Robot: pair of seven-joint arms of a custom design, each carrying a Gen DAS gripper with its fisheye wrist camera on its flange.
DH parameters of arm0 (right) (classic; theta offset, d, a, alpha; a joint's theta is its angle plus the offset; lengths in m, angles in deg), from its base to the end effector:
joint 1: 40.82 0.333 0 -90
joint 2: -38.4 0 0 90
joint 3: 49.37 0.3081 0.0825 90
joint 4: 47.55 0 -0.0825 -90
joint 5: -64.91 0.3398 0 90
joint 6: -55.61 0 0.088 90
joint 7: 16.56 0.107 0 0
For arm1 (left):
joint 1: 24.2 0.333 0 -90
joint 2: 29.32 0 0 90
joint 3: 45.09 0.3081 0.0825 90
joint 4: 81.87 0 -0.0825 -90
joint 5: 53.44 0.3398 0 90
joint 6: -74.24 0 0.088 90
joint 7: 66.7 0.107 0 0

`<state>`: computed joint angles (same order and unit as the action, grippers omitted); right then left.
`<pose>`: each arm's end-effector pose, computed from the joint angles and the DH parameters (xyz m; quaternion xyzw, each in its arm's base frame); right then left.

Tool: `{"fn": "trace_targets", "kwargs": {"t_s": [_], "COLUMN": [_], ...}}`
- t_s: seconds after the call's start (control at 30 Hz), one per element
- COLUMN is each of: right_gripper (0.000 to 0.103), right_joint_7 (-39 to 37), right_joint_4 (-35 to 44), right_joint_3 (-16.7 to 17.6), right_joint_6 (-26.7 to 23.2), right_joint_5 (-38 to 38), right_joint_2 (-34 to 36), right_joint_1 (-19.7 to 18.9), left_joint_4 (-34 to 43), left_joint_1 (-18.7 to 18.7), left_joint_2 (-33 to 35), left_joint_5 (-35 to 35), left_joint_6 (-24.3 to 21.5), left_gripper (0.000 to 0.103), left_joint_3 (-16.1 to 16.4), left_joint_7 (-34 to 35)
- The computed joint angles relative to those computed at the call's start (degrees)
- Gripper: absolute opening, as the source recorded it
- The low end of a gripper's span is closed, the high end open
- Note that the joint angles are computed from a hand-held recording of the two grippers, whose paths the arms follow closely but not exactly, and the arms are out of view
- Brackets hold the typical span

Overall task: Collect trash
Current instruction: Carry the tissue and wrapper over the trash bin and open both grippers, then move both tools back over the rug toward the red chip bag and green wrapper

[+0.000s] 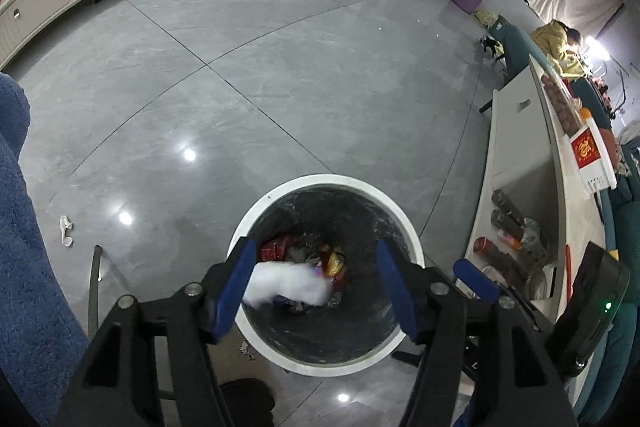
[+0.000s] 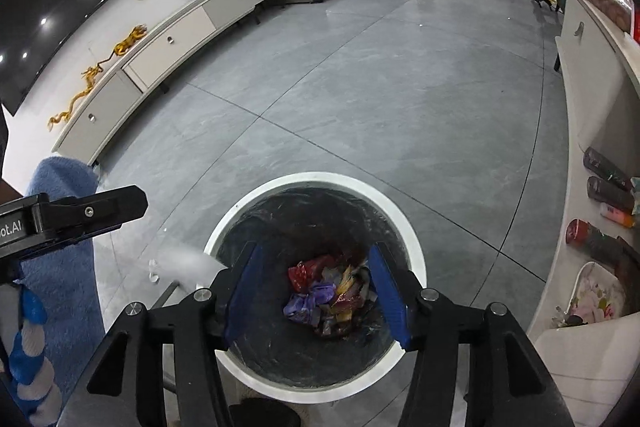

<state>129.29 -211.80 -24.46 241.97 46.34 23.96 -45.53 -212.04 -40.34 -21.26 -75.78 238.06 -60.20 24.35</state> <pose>0.3429 0.1573 0.3516 -0.5782 0.7583 -0.1173 0.2774 0.4696 -0.2575 0.3686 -0.6131 0.7515 -0.2433 0.0114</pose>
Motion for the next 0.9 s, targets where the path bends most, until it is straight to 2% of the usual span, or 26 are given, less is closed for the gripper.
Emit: {"fn": "trace_targets", "kwargs": {"t_s": [0.13, 0.23, 0.37, 0.43, 0.47, 0.5, 0.53, 0.6, 0.67, 0.77, 0.9], "right_gripper": [0.053, 0.053, 0.055, 0.058, 0.059, 0.059, 0.060, 0.061, 0.063, 0.068, 0.068], "right_joint_7": [1.42, 2.33, 4.54, 5.99, 6.68, 7.31, 7.90, 9.32, 11.56, 15.08, 18.36], "right_joint_4": [-1.00, -1.40, -0.53, -0.20, -0.02, 0.26, 0.58, 1.25, 2.02, 4.22, 6.85], "right_joint_3": [0.62, -0.56, -0.78, -1.05, -1.20, -1.30, -1.37, -1.65, -1.69, 0.01, 0.63], "right_joint_6": [-1.54, -4.16, -10.26, -13.85, -15.16, -16.63, -18.67, -21.44, -23.99, -28.90, -32.52], "right_joint_5": [-0.32, -1.65, -4.04, -4.79, -5.22, -5.67, -6.01, -6.69, -6.94, -7.82, -9.32], "right_joint_2": [-4.33, -9.10, -16.17, -20.37, -21.90, -23.38, -25.39, -27.96, -30.93, -33.81, -35.23], "right_joint_1": [0.31, 2.48, 5.55, 7.91, 8.90, 9.90, 11.30, 13.27, 15.32, 17.73, 20.96], "left_joint_4": [-2.43, -6.42, -12.51, -15.92, -17.89, -18.83, -20.79, -23.78, -26.47, -29.76, -34.28], "left_joint_1": [0.00, -0.53, -0.06, 2.74, 5.57, 6.51, 9.21, 13.82, 15.61, 15.45, 16.13], "left_joint_2": [-2.75, -6.99, -13.81, -18.10, -21.26, -23.04, -26.59, -32.79, -39.39, -47.87, -60.20], "left_joint_5": [-2.55, -3.36, 2.22, 7.41, 10.64, 11.76, 13.73, 16.38, 17.60, 18.29, 19.41], "left_joint_6": [2.39, 5.81, 10.60, 12.60, 13.09, 13.14, 13.40, 13.01, 11.32, 7.88, 2.40], "left_gripper": [0.061, 0.061, 0.061, 0.061, 0.061, 0.061, 0.061, 0.061, 0.061, 0.061, 0.062], "left_joint_3": [-0.50, -0.39, -0.60, -2.68, -4.92, -5.35, -7.52, -11.30, -12.53, -11.04, -9.06], "left_joint_7": [0.48, -1.01, -9.27, -15.42, -19.30, -20.59, -23.40, -27.59, -29.88, -30.88, -31.52]}}
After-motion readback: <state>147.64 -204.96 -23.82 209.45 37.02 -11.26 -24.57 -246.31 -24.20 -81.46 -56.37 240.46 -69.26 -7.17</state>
